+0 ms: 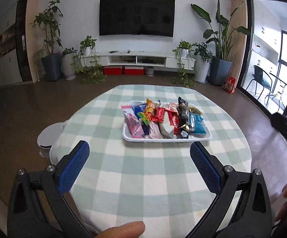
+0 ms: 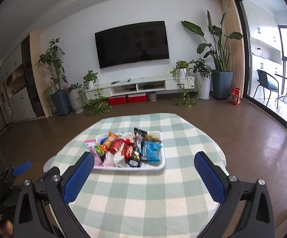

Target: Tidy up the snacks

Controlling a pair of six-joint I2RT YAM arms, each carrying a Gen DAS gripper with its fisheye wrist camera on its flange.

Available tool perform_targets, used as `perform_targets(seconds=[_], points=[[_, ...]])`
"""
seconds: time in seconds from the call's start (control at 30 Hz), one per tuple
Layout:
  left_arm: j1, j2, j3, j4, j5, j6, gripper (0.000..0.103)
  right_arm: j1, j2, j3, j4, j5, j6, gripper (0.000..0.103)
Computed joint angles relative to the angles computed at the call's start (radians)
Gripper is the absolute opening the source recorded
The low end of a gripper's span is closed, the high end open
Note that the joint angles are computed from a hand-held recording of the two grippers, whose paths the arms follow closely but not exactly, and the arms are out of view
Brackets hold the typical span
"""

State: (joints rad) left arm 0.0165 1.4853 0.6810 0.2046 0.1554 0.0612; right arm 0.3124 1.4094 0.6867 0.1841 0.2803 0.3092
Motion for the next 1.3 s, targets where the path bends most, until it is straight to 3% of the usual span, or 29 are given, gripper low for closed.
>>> perform_targets(seconds=[0.23, 1.3], points=[[-0.073, -0.021, -0.027, -0.012, -0.098, -0.003, 0.103, 0.024, 0.015, -0.043, -0.024, 0.059, 0.040, 0.103], [-0.064, 0.084, 0.018, 0.001, -0.078, 0.003, 0.103, 0.057, 0.069, -0.035, -0.095, 0.079, 0.064, 0.103]])
